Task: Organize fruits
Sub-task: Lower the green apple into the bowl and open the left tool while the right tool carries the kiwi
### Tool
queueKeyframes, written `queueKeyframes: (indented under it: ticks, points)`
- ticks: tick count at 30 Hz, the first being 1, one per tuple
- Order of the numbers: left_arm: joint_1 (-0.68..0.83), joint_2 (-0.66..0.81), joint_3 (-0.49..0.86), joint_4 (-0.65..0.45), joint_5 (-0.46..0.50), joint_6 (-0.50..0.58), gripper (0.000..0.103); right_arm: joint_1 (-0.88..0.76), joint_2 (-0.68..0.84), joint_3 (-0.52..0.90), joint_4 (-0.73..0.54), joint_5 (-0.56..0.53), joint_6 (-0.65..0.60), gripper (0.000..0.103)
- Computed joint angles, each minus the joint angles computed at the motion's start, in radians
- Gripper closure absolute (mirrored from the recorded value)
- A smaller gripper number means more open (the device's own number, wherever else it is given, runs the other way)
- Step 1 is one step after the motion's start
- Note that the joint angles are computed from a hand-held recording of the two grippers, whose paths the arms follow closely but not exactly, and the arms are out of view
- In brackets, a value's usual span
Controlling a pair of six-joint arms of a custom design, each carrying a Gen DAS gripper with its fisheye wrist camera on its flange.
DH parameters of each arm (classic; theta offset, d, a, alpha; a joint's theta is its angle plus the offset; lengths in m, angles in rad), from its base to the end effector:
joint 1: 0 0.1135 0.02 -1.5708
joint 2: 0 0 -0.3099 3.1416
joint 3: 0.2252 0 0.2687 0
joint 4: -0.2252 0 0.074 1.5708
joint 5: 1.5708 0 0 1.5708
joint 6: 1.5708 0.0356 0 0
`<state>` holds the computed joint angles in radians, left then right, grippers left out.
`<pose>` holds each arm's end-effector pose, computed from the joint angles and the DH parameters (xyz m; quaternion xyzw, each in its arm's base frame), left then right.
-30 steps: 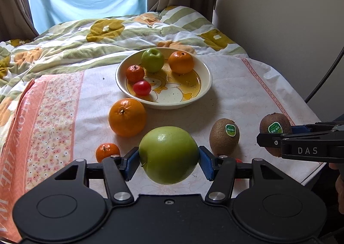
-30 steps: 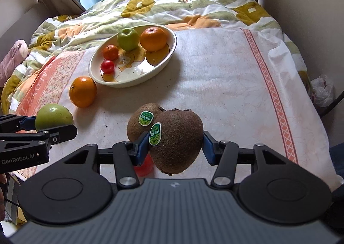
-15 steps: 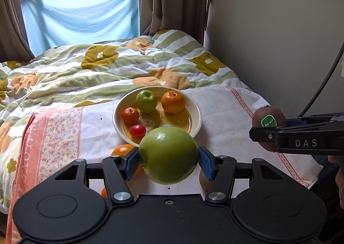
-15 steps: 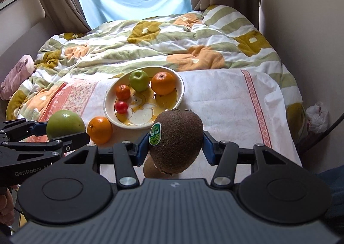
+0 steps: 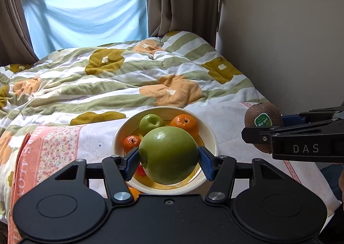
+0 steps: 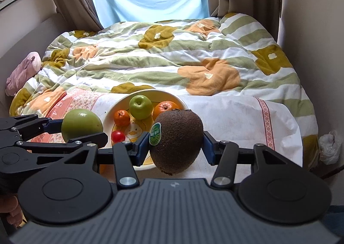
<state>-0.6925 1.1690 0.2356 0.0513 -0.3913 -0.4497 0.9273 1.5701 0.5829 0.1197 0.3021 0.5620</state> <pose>0.1402 -0.0986 0.1414 0.0467 0.9245 -0.0251 0.3775 0.1789 0.2209 0.1555 -0.1176 0.9221 0.1269 0.3461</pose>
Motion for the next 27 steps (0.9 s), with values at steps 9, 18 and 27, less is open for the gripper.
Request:
queueKeyframes:
  ticks: [9, 18, 27]
  points:
    - [0.171, 0.395, 0.074, 0.276, 0.102, 0.124, 0.041, -0.146, 0.189, 0.092, 0.075, -0.163, -0.117, 0.037]
    - [0.197, 0.644, 0.164, 0.348, 0.117, 0.164, 0.041, -0.212, 0.299, 0.134, 0.107, -0.251, -0.165, 0.037]
    - [0.18, 0.748, 0.198, 0.384, 0.101, 0.174, 0.04, -0.225, 0.319, 0.117, 0.133, -0.261, -0.162, 0.037]
